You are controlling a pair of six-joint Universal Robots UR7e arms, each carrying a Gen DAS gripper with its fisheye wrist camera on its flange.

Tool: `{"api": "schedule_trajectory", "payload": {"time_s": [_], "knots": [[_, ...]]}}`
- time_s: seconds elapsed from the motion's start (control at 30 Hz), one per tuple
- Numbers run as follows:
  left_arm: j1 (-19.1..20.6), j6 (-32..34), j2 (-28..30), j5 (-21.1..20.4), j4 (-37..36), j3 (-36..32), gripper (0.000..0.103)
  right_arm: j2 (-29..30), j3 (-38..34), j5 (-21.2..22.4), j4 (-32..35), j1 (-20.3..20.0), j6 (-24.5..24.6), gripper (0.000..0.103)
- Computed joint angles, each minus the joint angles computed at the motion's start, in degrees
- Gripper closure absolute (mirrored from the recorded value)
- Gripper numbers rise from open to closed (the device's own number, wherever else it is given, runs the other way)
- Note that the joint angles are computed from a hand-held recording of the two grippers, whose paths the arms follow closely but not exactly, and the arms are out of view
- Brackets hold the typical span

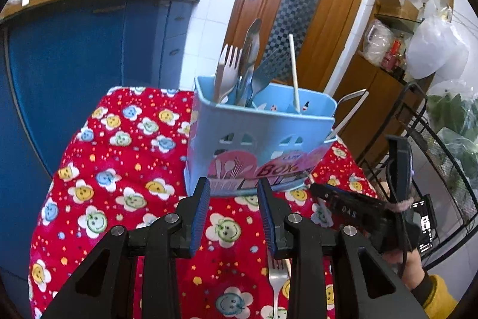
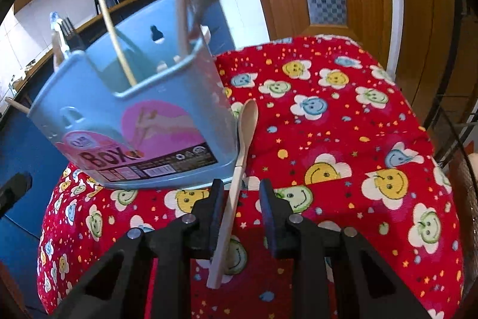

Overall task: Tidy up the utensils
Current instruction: 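Move both tools back down toward the remaining utensils on the cloth, then grasp the wooden spoon with the right tool while the left tool grasps a metal fork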

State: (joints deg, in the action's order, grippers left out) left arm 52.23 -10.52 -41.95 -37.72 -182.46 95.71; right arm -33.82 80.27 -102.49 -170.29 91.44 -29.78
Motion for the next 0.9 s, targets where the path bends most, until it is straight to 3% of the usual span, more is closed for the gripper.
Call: {"api": "schedule_trajectory", "payload": {"time_s": [0.2, 0.33, 0.6, 0.9], "knots": [[0.49, -1.92, -0.43, -0.50, 1.19, 0.79, 0.070, 1.20, -3.56, 0.19, 5.35, -0.17, 1.35, 0.091], [0.55, -2.49, -0.66, -0.48, 1.72, 1.44, 0.070, 0.84, -3.76, 1.41, 6.85, -0.51, 2.79, 0.094], [0.50, -4.42, -1.37, -1.26, 4.59, 2.35, 0.070, -2.71, -0.10, 4.92, 7.10, -1.67, 6.67, 0.096], [0.10, -7.29, -1.92, -3.88, 10.42, 3.49, 0.070, -8.29, 5.93, 12.60, 7.88, -3.95, 10.93, 0.095]]}}
